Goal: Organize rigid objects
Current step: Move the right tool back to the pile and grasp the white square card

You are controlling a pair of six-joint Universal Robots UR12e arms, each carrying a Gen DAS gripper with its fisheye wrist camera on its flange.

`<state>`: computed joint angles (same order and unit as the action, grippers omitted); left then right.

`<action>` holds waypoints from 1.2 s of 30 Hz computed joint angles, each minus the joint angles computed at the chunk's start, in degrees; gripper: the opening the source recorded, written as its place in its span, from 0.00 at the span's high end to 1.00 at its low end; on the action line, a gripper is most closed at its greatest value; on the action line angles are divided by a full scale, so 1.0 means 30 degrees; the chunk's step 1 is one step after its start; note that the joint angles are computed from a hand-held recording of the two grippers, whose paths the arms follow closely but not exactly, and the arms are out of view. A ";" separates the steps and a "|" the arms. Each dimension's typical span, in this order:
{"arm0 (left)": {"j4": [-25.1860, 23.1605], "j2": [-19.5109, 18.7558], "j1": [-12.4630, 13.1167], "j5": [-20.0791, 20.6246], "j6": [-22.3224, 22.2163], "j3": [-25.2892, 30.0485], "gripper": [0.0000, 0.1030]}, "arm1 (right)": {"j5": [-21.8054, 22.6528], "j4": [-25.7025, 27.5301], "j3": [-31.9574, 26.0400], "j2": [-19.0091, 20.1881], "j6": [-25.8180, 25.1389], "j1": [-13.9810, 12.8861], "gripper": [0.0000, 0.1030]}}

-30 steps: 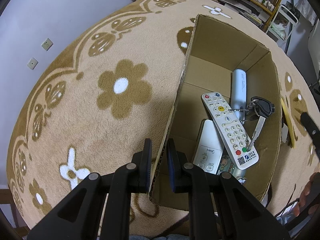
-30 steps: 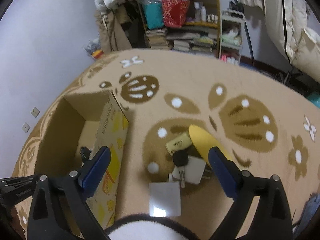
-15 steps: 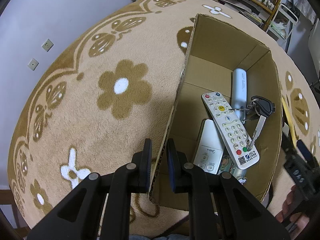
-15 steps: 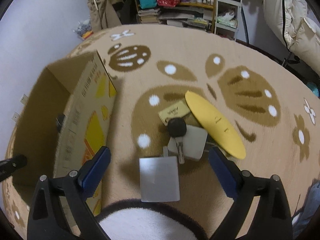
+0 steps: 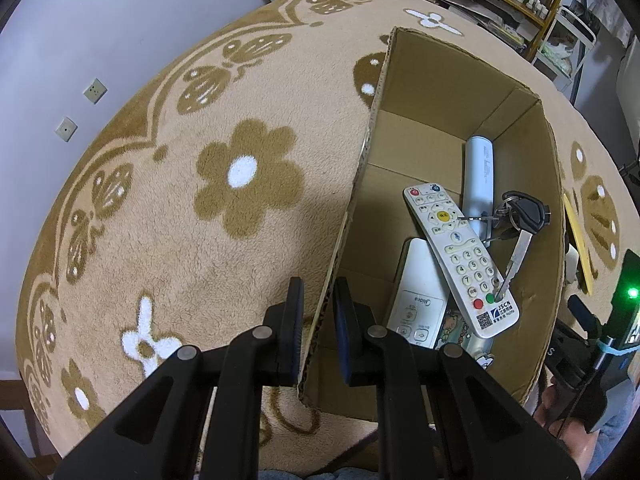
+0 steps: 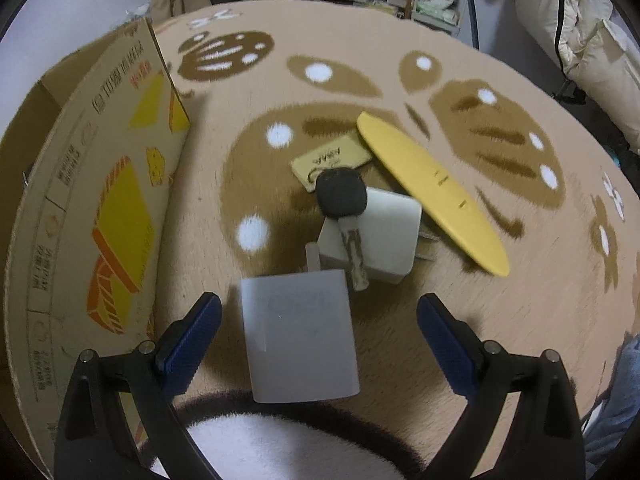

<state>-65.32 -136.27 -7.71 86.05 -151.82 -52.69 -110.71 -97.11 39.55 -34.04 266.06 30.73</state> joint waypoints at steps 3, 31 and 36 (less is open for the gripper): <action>0.0009 0.0012 -0.0004 -0.0004 -0.0007 -0.0034 0.85 | 0.0709 -0.0132 0.0129 -0.0004 0.0167 -0.0082 0.18; -0.0020 0.0070 0.0001 -0.0164 0.0094 -0.0111 0.87 | -0.1323 -0.2696 0.0717 -0.0902 -0.1548 0.0395 0.45; -0.0233 0.0052 0.0037 -0.0342 -0.0042 -0.0051 0.87 | -0.2943 -0.3748 0.0748 -0.1013 -0.2079 0.0482 0.45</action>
